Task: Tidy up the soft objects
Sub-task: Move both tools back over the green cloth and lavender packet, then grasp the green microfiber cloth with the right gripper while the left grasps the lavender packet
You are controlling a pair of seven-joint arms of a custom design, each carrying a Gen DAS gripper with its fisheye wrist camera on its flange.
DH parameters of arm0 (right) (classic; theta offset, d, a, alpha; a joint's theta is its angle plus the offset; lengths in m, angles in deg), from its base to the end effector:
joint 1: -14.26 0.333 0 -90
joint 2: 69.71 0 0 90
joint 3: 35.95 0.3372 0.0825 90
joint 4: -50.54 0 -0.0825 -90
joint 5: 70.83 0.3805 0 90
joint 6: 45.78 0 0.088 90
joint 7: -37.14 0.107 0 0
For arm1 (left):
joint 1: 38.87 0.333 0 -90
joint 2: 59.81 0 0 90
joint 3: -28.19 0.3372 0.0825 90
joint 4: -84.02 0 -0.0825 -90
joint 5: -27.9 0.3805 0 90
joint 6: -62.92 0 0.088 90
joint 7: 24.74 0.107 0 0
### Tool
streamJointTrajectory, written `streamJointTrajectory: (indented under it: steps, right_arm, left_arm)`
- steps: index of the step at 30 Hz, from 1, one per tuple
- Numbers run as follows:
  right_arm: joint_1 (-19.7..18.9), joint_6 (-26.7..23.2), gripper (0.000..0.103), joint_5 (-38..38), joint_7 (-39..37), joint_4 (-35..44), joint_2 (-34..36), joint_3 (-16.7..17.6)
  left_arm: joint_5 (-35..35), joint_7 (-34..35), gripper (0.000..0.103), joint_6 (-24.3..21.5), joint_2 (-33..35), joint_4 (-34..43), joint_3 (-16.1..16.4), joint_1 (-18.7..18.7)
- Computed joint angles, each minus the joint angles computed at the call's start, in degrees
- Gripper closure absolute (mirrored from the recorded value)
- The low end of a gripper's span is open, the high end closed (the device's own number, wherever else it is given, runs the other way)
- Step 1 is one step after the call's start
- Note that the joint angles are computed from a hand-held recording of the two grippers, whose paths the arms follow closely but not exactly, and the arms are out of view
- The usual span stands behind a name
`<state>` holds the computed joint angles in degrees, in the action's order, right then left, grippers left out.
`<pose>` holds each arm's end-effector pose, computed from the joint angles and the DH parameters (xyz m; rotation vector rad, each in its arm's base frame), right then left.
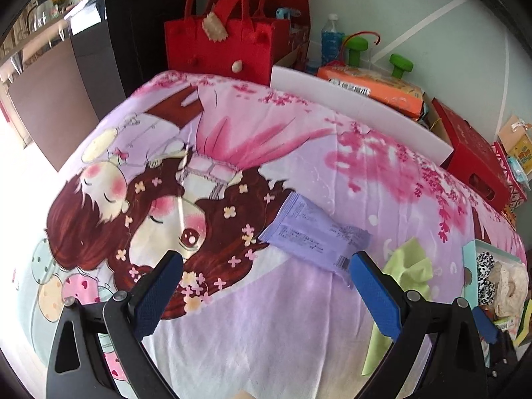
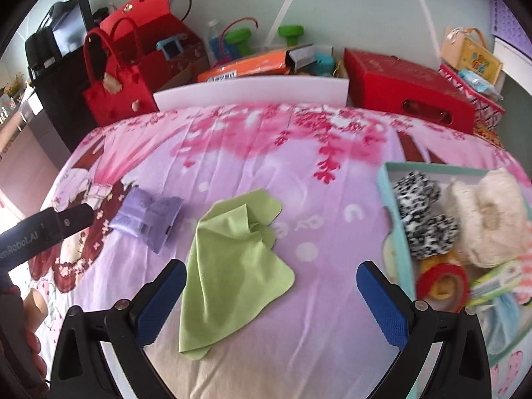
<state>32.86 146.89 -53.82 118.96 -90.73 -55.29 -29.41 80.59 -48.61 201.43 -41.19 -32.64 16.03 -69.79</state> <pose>0.4900 0.1938 0.2917 -2.0292 1.5642 -0.4411 0.4502 -0.4080 0.3173 -2.3424 1.2911 -0.5085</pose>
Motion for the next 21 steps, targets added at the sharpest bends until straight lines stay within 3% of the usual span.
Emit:
streamJointTrajectory:
  steps: [2, 5, 11, 15, 19, 21]
  right_arm:
    - [1.17, -0.15, 0.0, 0.31, -0.46, 0.84, 1.19, -0.88]
    - [-0.95, 0.47, 0.0, -1.02, -0.19, 1.38, 2.4, 1.39]
    - [-0.49, 1.6, 0.0, -2.09, -0.72, 2.67, 4.59, 1.66]
    - [1.8, 1.05, 0.0, -1.2, -1.63, 3.77, 5.88, -0.15]
    - [4.04, 1.42, 0.0, 0.51, -2.37, 4.46, 6.86, -2.11]
    - [5.02, 1.61, 0.001, 1.45, -2.79, 4.75, 7.22, -3.09]
  left_arm:
    - [-0.53, 0.07, 0.003, 0.24, 0.69, 0.2, 0.09, 0.19]
    - [-1.42, 0.7, 0.003, 1.61, 1.57, 0.33, 0.28, 0.6]
    - [-1.13, -1.08, 0.003, 7.25, 3.71, 0.72, 1.61, 0.85]
    - [-1.7, 1.94, 0.003, 3.18, 5.98, 4.41, 2.08, -0.61]
    - [-0.57, 0.76, 0.003, 6.92, 7.1, 4.78, 3.12, -0.61]
    - [-0.95, 1.71, 0.003, 6.46, 7.89, 5.71, 3.31, -0.82]
